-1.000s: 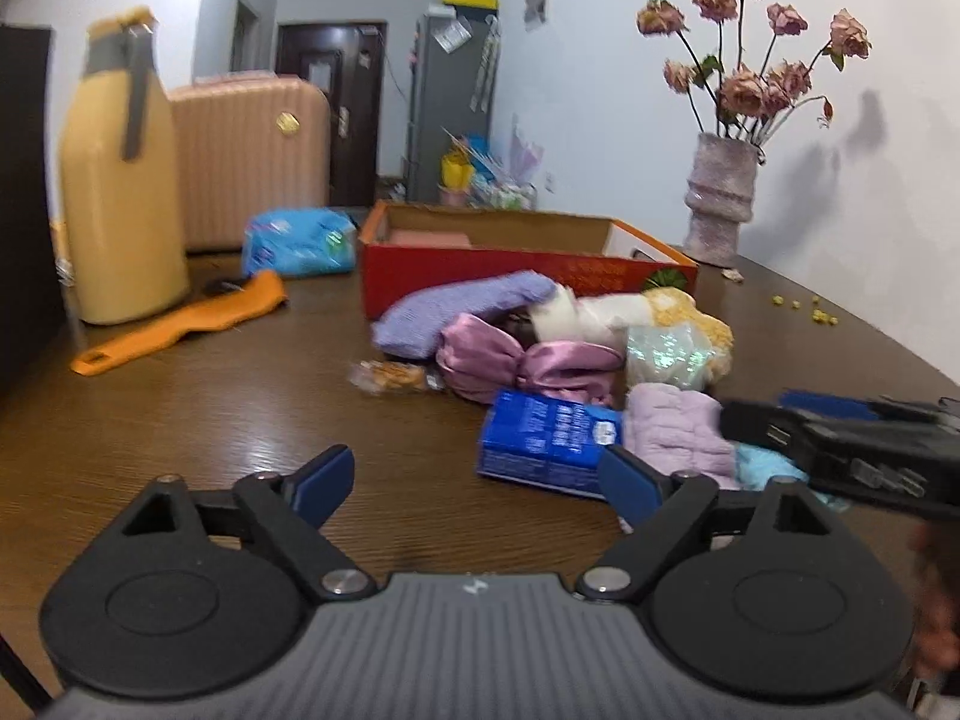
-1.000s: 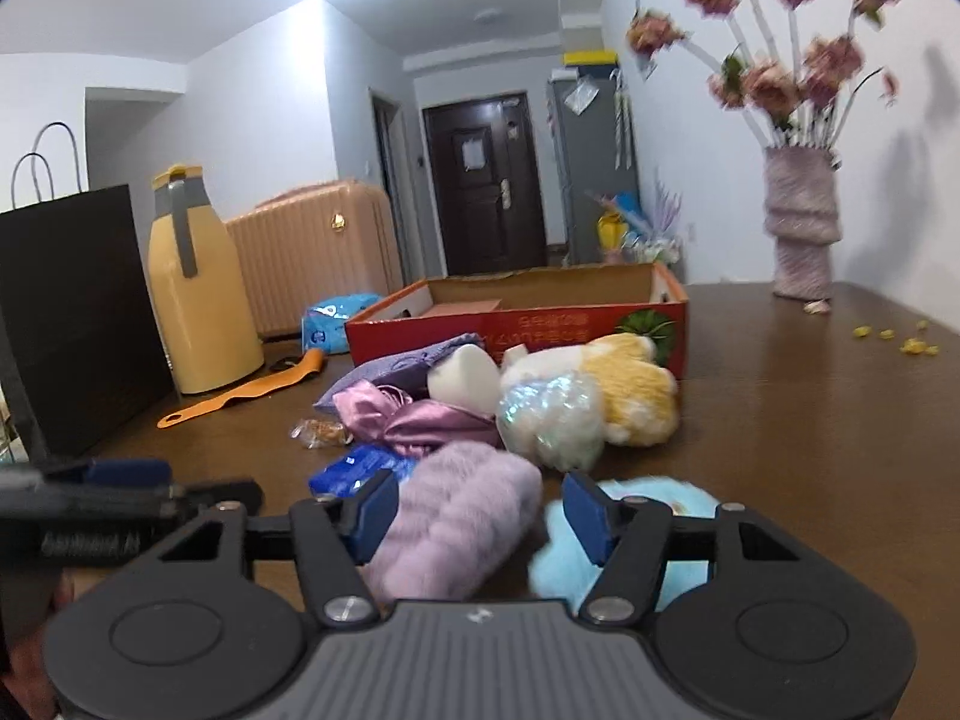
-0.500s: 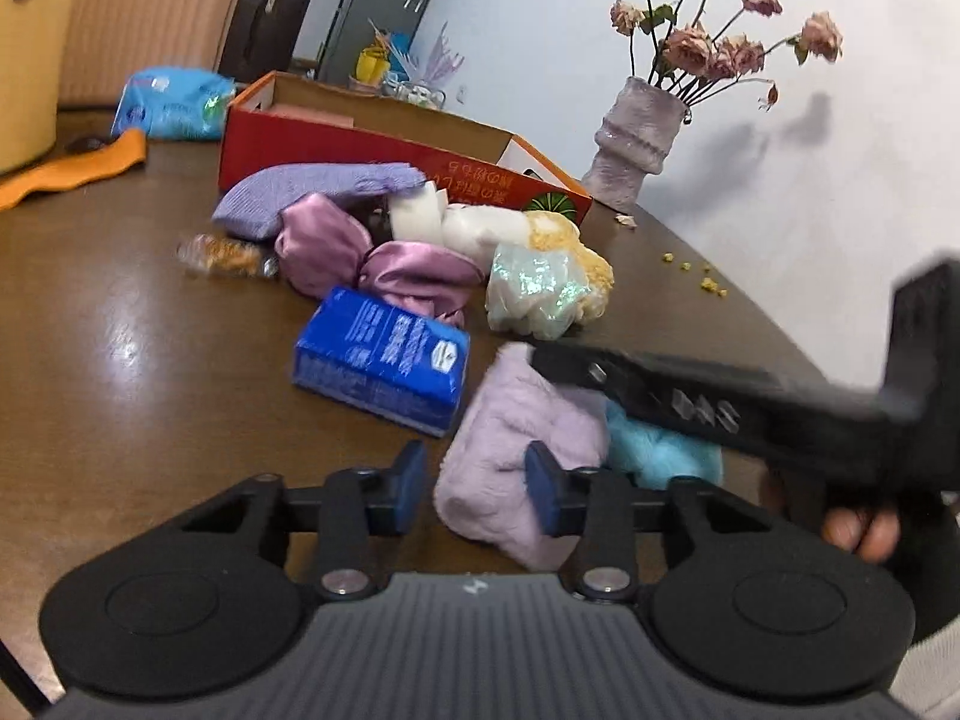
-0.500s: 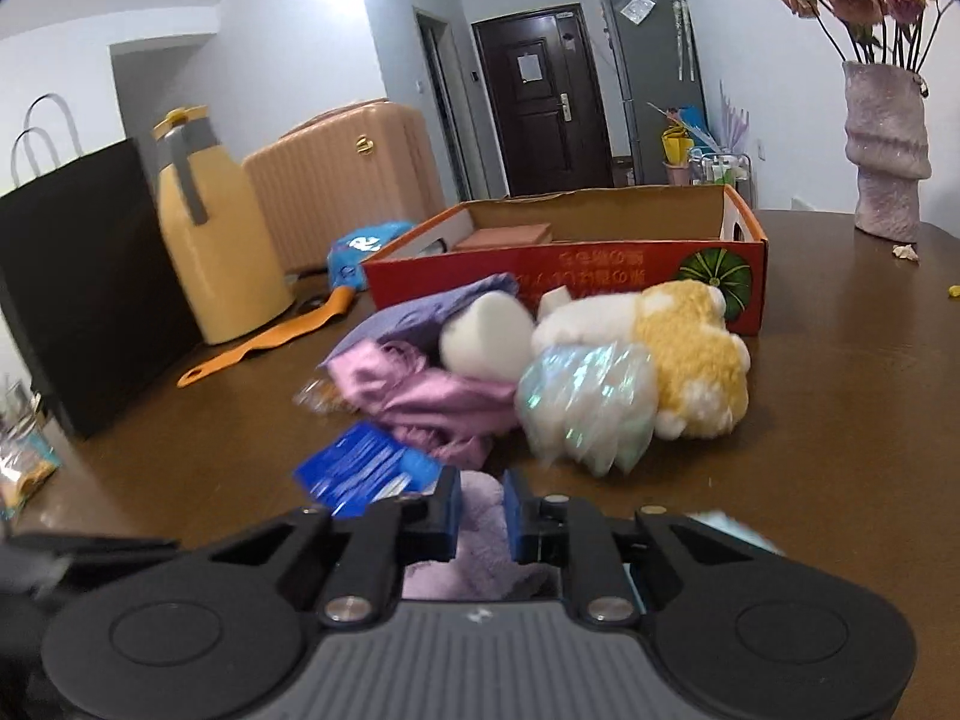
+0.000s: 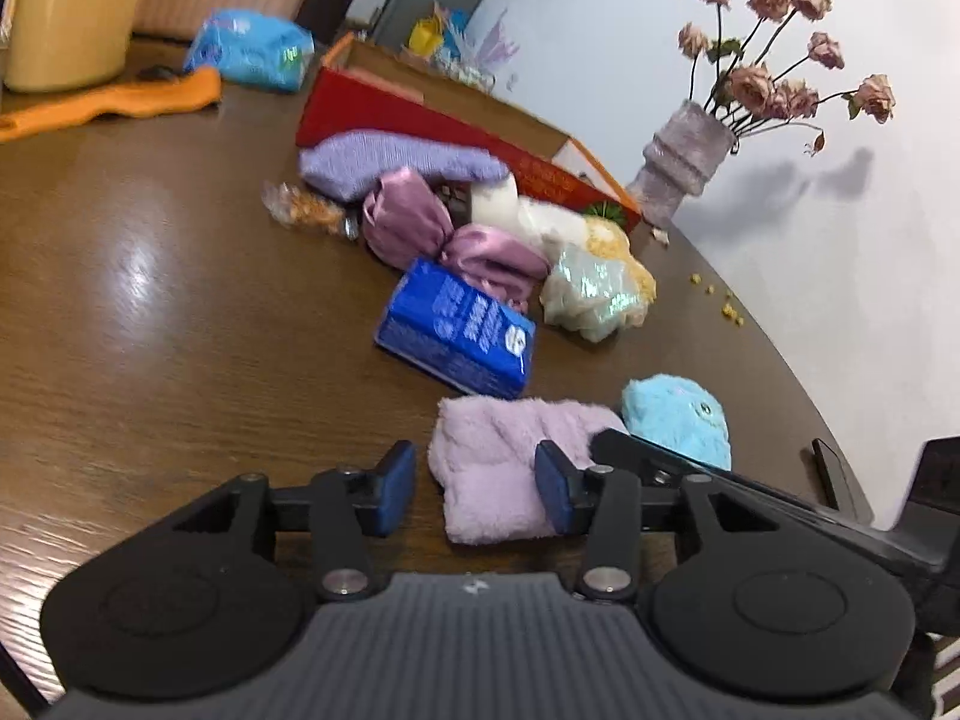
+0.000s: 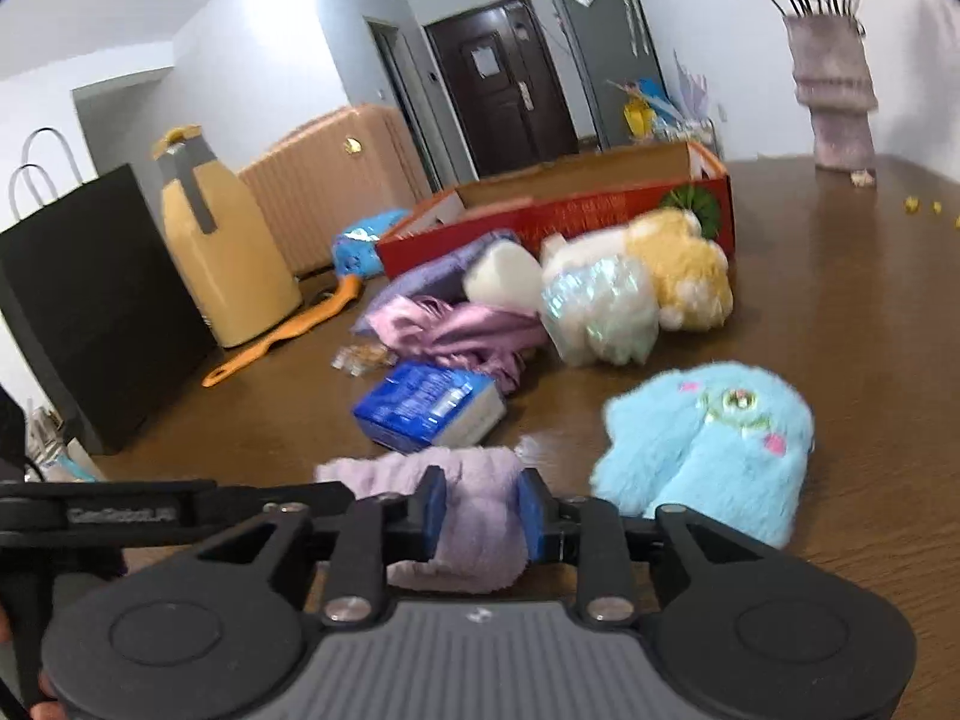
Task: Organize soft objects
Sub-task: 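Carry the lavender towel into the box beside the sponge and release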
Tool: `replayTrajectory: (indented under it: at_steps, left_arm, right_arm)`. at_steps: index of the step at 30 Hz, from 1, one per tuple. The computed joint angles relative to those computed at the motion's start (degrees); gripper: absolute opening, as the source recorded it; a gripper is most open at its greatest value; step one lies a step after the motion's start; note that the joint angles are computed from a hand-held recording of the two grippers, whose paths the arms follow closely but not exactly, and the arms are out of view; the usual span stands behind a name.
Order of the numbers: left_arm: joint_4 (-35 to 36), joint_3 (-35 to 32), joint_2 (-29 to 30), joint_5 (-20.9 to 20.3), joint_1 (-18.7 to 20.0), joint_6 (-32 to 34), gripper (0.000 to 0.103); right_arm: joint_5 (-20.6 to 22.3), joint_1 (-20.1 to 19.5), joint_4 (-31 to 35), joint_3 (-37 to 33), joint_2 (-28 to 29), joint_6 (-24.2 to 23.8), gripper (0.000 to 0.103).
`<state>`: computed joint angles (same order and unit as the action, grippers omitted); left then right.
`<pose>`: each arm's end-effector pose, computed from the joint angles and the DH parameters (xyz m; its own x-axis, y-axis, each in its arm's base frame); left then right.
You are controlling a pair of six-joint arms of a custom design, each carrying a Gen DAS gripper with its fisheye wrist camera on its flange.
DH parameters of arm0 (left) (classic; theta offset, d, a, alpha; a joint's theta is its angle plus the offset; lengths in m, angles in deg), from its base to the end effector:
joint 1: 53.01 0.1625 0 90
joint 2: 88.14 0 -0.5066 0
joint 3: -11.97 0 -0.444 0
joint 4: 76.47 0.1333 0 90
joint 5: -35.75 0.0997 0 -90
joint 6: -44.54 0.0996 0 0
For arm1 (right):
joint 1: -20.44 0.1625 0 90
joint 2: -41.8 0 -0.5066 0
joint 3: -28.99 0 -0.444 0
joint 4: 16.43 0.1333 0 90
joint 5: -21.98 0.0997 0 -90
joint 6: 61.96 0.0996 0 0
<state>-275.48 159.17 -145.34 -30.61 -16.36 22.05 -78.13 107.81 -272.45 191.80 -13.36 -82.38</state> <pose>-0.2162 -0.3768 0.0905 -0.8922 0.3912 -0.2257 0.4516 0.7728 -0.4460 0.1024 -0.2956 0.1887 -0.9236 -0.0005 0.3833 -0.3182 0.5588 -0.7658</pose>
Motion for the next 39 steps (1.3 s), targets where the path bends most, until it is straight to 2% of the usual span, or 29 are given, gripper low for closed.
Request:
replayTrajectory:
  at_steps: [1,6,8,12,16,19,21,23,26,30,33,35,37,39]
  left_arm:
    - [0.2,-0.2,0.2,-0.7,0.5,-0.3,0.035]
    - [1.8,-0.8,-0.4,-2.4,1.5,-0.8,0.023]
    - [2.3,-0.7,-1.1,-2.4,1.0,-0.2,0.017]
    - [1.7,-2.1,-2.8,-3.0,0.2,4.1,0.017]
    - [5.3,-9.4,-3.3,-5.5,2.6,10.3,0.017]
    - [12.7,-19.2,-2.2,-7.9,6.2,13.4,0.017]
    - [17.6,-26.2,0.2,-7.6,8.3,15.1,0.017]
    - [22.0,-33.4,3.7,-5.2,9.9,17.4,0.017]
    - [27.4,-43.6,10.2,1.2,11.8,21.2,0.017]
    - [33.1,-53.1,17.5,9.8,13.6,25.2,0.019]
    - [32.9,-56.1,20.6,13.9,14.3,29.4,0.020]
    - [30.8,-55.1,20.3,13.0,14.7,32.6,0.024]
    - [29.8,-54.0,19.5,12.3,15.0,33.4,0.028]
    - [29.9,-53.2,18.7,12.1,15.1,32.5,0.031]
  right_arm:
    - [1.3,-0.9,0.9,0.0,-0.5,0.8,0.031]
    - [6.4,-4.5,5.8,0.5,-3.6,4.4,0.025]
    - [5.8,-3.8,6.6,0.5,-4.3,5.1,0.021]
    - [6.1,-1.2,8.6,-0.2,-8.8,5.8,0.020]
    - [8.1,0.6,23.2,-6.9,-19.1,6.3,0.020]
    - [7.6,2.6,32.9,-15.5,-21.4,5.2,0.020]
    - [7.4,3.0,40.9,-22.7,-21.1,7.3,0.020]
    - [6.6,3.0,48.7,-30.5,-19.1,11.3,0.020]
    - [3.3,3.3,56.6,-41.1,-13.5,14.4,0.020]
    - [-1.8,3.0,64.0,-51.9,-5.1,17.8,0.020]
    - [-7.1,3.1,68.6,-57.2,-0.1,20.2,0.022]
    - [-8.1,3.1,70.4,-58.9,1.0,21.1,0.025]
    - [-8.6,3.5,69.3,-59.2,1.3,18.0,0.028]
    - [-10.6,4.0,68.8,-59.3,1.2,14.6,0.047]
